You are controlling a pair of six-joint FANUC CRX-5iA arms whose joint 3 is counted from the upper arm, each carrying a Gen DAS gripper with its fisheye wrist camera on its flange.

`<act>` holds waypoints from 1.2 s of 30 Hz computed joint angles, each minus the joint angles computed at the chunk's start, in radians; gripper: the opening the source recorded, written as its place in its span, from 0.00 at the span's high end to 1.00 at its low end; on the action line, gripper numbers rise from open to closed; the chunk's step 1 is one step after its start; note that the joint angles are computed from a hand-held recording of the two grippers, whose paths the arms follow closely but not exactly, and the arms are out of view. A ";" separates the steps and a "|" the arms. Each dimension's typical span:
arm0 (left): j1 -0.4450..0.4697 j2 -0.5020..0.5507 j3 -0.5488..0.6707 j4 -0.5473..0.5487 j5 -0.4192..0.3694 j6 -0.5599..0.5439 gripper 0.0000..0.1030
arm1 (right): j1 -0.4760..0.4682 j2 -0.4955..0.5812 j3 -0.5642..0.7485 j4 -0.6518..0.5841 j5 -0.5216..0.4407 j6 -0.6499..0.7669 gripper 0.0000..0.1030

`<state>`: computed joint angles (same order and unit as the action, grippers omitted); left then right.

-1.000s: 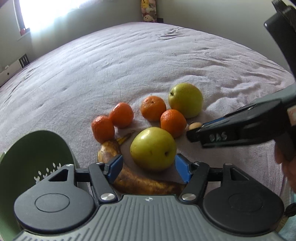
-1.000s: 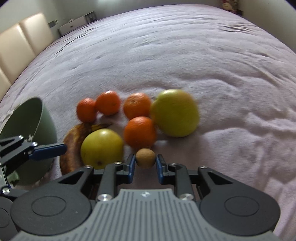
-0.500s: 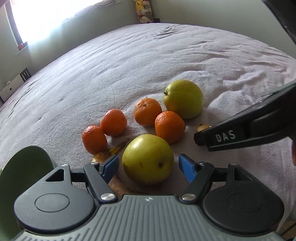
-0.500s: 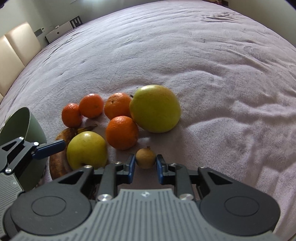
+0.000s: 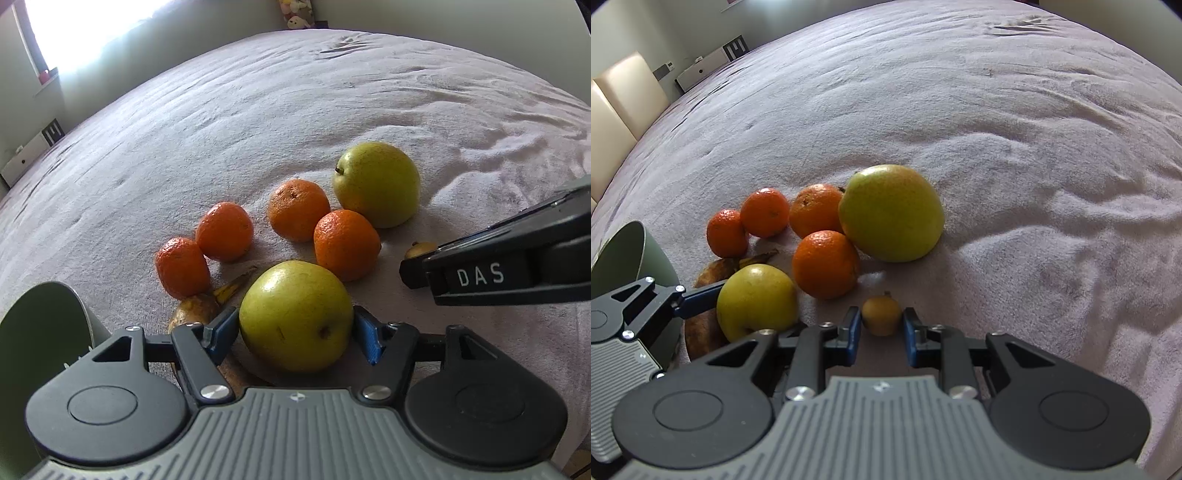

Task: Organize fruits
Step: 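Grasp a yellow-green apple with the left tool while the right tool grasps a small fruit, then carry both fruits over the green colander and open both tools to release them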

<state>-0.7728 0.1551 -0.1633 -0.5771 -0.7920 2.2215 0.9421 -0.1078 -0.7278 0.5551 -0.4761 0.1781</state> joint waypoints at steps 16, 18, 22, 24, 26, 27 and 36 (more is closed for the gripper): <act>0.025 -0.072 -0.036 0.051 0.027 0.069 0.27 | 0.006 -0.049 -0.031 0.097 0.018 -0.076 0.80; 0.025 -0.089 -0.043 0.053 0.035 0.082 0.27 | 0.009 -0.058 -0.037 0.124 0.019 -0.094 0.80; 0.029 -0.129 -0.054 0.053 0.044 0.115 0.27 | 0.014 -0.082 -0.050 0.181 0.017 -0.140 0.80; 0.025 -0.147 -0.052 0.041 0.035 0.132 0.27 | 0.015 -0.099 -0.060 0.218 0.022 -0.171 0.80; 0.019 -0.168 -0.053 0.025 0.027 0.150 0.27 | 0.012 -0.113 -0.067 0.261 0.029 -0.198 0.80; 0.019 -0.178 -0.056 0.023 0.026 0.155 0.27 | 0.014 -0.119 -0.070 0.284 0.029 -0.213 0.80; 0.015 -0.283 -0.083 -0.037 -0.032 0.255 0.27 | 0.036 -0.169 -0.081 0.440 0.025 -0.314 0.80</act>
<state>-0.7582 -0.1277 -0.2467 -0.6136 -0.8242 2.4763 0.9778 -0.2766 -0.8088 0.9952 -0.4510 -0.1360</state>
